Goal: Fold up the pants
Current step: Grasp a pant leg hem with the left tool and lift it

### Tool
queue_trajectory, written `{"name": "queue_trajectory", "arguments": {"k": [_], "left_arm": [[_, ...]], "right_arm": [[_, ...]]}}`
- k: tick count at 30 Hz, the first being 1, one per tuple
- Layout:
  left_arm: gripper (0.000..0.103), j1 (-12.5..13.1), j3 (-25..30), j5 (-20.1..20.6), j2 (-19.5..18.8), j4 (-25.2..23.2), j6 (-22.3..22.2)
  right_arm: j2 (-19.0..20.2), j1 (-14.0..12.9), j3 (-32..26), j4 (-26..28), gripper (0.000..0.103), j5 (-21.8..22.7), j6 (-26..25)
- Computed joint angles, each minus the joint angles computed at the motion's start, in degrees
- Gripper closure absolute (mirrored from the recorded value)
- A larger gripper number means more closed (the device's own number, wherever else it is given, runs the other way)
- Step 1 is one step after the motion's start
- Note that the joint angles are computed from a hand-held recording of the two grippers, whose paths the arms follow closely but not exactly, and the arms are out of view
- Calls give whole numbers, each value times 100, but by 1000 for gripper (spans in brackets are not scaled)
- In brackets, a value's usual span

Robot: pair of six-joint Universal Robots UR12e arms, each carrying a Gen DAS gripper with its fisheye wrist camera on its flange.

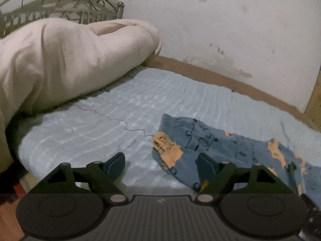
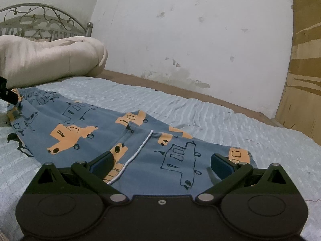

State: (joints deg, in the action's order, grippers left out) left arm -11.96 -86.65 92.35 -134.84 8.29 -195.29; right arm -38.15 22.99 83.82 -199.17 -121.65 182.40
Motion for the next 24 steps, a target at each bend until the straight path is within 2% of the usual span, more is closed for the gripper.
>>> {"name": "queue_trajectory", "arguments": {"k": [5,10,12,15,18,21,24], "left_arm": [[20,174,27,-777,-93,171,-564],[22,284,106,-1155,-217,359,-923],[27,305,137,-1201,-247,355,-1002],[50,335,161,-1309,-266,364,-1099],[52,364,164,-1445,-280,423,-1214],[52,345,239,-1327,-252,-64,-1120],[52,330,279,-1291,-264,-171,-1070]], "right_arm": [[3,-1,4,-4,1,8,19],[31,19,-23,-50,1,-70,-66],[36,22,-27,-65,1,-82,-77],[43,23,-33,-77,1,-98,-92],[41,22,-30,-78,1,-96,-96],[42,23,-30,-78,1,-98,-93],[43,25,-31,-75,1,-96,-84]]}}
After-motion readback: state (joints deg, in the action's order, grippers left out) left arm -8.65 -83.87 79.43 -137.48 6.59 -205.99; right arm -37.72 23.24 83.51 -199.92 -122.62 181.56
